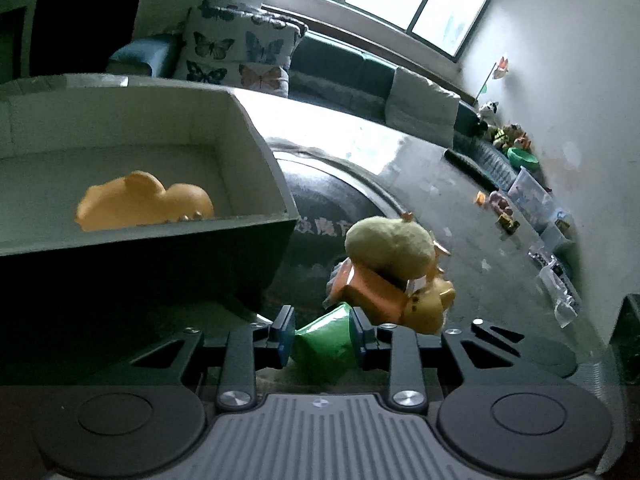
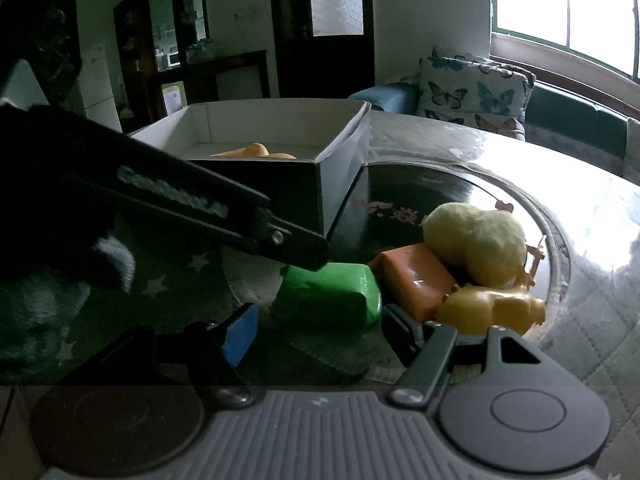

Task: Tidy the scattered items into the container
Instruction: 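Lower the left tool onto the green soft block and grasp it, then carry the green block into the white box and release it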

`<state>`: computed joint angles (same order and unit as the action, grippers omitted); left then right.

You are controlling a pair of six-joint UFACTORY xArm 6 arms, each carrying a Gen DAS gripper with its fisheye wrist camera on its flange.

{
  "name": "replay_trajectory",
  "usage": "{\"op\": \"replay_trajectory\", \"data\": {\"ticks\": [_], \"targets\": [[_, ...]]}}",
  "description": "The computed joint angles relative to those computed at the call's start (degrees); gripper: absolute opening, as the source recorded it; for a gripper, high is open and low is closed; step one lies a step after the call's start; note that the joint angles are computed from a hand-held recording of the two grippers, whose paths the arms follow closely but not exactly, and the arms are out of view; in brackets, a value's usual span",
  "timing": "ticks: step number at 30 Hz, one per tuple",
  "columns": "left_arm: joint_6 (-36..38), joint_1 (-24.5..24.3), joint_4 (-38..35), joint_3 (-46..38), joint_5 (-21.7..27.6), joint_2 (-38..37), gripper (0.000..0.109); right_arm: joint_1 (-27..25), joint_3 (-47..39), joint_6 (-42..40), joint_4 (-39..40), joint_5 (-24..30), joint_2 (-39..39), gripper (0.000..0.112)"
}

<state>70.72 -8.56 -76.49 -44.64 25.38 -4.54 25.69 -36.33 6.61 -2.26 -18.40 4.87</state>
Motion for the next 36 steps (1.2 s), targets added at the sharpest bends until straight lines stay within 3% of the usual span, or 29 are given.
{"op": "replay_trajectory", "data": {"ticks": [15, 25, 29, 36], "targets": [[-0.9, 0.4, 4.7, 4.2, 5.1, -4.8, 0.033, -2.0, 4.1, 1.1, -3.0, -0.4, -4.0, 0.070], [-3.0, -1.8, 5.7, 2.5, 1.4, -2.7, 0.033, -3.6, 3.6, 6.8, -10.0, -1.7, -2.9, 0.069], [-4.6, -2.5, 6.4, 1.8, 1.2, -1.7, 0.034, -4.8, 3.0, 11.8, -15.4, -2.0, -2.1, 0.061], [-6.5, -3.5, 7.9, 1.6, -0.1, -1.0, 0.036, -4.2, 2.7, 10.2, -13.5, -2.3, -1.3, 0.060]]}}
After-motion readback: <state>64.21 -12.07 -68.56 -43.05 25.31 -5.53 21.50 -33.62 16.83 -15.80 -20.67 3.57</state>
